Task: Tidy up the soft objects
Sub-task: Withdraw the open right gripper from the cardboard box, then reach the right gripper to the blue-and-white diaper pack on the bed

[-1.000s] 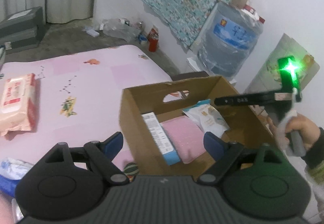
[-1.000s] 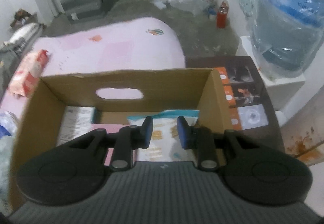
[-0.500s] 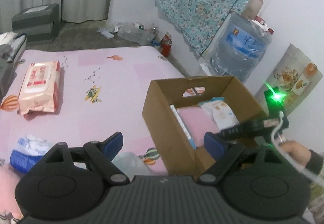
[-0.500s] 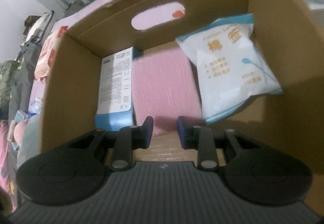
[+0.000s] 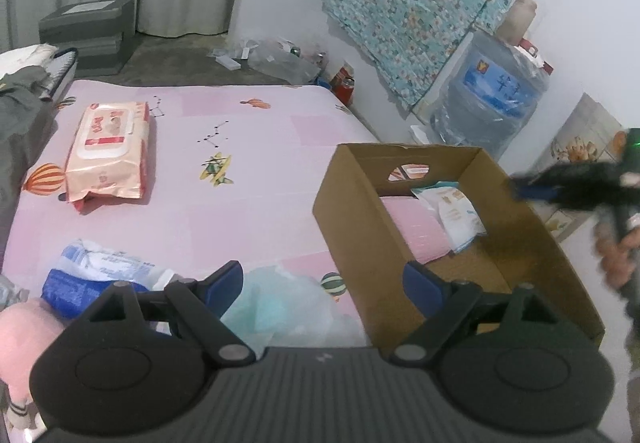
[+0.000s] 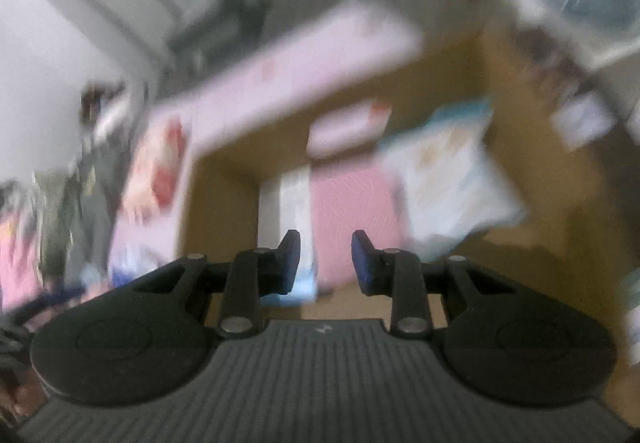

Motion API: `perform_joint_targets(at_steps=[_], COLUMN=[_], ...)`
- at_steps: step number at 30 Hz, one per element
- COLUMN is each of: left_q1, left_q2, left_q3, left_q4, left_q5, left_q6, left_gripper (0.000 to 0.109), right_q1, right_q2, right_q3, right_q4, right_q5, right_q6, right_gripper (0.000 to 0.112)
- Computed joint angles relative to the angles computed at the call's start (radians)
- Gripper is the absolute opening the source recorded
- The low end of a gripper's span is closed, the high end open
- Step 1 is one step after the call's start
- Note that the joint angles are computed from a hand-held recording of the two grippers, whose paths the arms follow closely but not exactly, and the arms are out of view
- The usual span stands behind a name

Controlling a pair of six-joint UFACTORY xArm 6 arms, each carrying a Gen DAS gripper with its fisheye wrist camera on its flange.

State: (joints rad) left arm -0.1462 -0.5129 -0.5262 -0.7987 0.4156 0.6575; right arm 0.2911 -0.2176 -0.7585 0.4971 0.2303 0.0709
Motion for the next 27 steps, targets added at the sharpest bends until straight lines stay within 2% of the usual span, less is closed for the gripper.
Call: perform_joint_targets(at_steps=[2, 4, 6, 9, 11, 13, 19, 27], left_q1=[0.016, 0.031, 0.043, 0.066, 0.091, 0.114, 0.183, 0.268], left_q2=[-0.021, -0.045, -0.067, -0.107, -0.136, -0.167, -0.256, -0.335], left_q3=[0.017, 0.036, 0.053, 0.084, 0.104, 0.126, 0.184, 0.235], left_q4=[-0.019, -0.028, -0.025, -0.014, -0.013, -0.006, 0.034, 0.082], left_q5=[0.008, 0.02, 0.026, 0.038, 0.056, 0.065, 0.09, 0.118], left_q6=[0.018, 0.029, 0.03, 0.016, 0.01, 0.001, -0.035, -0.067], left_gripper=[0.088, 0.088, 0.088, 0.088, 0.088, 0.088, 0.088, 0.088], right_q1=[-0.078, -0.157, -0.223, -0.265, -0.255, -0.235, -0.178, -0.161], right_q2=[-0.086, -0.134, -0.153, -0.137, -0.116, -0.109, -0.112, -0.121], right_q3=[0.074, 0.12, 0.156, 0.186, 0.192, 0.204, 0.207, 0.203], right_q4=[-0.164, -0.222, -0.206, -0.067, 0.11, 0.184, 0.173, 0.173], right_q5=[-0.073, -0.078, -0.046, 0.0, 0.017, 0.008, -0.003, -0.017], right_q6=[0.184, 0.288, 0.337, 0.281, 0.153, 0.119, 0.138, 0.152], right_gripper=[0.046, 0.047, 0.047, 0.047, 0.048, 0.048, 0.047, 0.048])
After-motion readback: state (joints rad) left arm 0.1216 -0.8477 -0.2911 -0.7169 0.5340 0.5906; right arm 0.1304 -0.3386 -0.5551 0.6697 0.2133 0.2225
